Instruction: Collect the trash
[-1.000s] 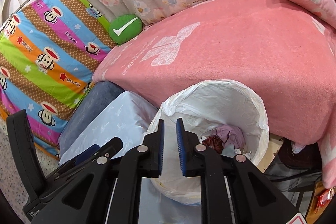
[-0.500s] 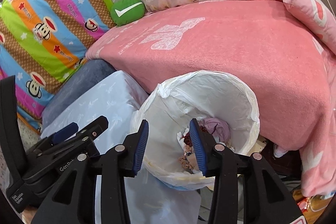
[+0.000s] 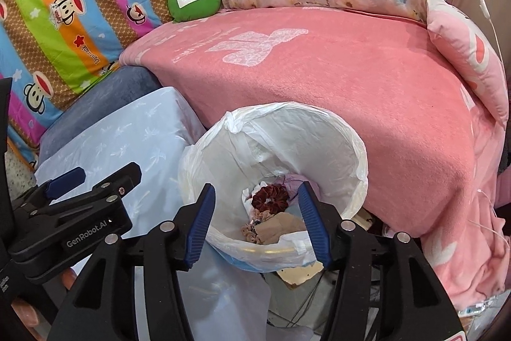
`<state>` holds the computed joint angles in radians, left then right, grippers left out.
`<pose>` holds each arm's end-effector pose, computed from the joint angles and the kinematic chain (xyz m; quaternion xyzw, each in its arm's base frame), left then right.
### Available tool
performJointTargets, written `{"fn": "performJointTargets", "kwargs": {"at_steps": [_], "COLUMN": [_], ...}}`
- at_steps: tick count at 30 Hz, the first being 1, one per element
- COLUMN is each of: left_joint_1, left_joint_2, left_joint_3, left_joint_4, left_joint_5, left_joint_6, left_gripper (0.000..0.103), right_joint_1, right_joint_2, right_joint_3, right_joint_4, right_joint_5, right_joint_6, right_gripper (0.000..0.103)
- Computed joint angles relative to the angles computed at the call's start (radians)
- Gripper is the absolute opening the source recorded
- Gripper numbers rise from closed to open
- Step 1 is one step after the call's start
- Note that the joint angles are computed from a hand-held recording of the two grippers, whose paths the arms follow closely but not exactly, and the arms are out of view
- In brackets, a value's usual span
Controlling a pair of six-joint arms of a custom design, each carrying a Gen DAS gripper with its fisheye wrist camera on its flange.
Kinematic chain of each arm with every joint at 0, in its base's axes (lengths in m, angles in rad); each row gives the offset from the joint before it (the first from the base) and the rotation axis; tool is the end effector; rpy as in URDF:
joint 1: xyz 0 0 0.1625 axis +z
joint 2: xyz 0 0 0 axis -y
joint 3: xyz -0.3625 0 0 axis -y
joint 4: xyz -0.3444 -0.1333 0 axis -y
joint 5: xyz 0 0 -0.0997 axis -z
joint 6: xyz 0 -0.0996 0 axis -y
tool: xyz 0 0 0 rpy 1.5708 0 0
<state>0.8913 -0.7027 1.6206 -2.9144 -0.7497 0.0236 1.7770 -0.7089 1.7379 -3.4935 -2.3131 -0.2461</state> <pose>-0.2196 -0.5999 0.1026 0.2295 0.8704 -0.3090 0.3069 0.1818 -0.5468 0.1351 0.0357 -0.8542 0.3961 0.3350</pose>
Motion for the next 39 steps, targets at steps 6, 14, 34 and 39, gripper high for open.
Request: {"fn": "performJointTargets", "kwargs": {"at_steps": [6,14,34,39], "left_joint_1": [-0.001,-0.005,-0.019,-0.024], "left_joint_2": [-0.013,-0.021,-0.032,-0.030], "left_joint_3": [0.017,0.036,0.066,0.070], "left_joint_4": [0.002,0.022,0.001,-0.010], "left_joint_5": [-0.003,0.007,0.034,0.052], "left_joint_6": [-0.016,-0.033,-0.021,-0.023], "left_gripper": [0.089,0.090,0.090,0.091], "right_joint_1": [0.011,0.022,0.043,0.043], "right_joint_2": [0.004,0.002,0.003,0.001], "right_joint_3": [0.005,0.017,0.030,0.034], "right_joint_4": [-0.010,-0.035,-0.098,-0.100], "right_joint_5": [-0.038,-0.048,-0.100,-0.114], "right_joint_6": [-0.023,-0.043,-0.075,-0.082], "right_gripper": [0.061,0.071,0.087,0.098]}}
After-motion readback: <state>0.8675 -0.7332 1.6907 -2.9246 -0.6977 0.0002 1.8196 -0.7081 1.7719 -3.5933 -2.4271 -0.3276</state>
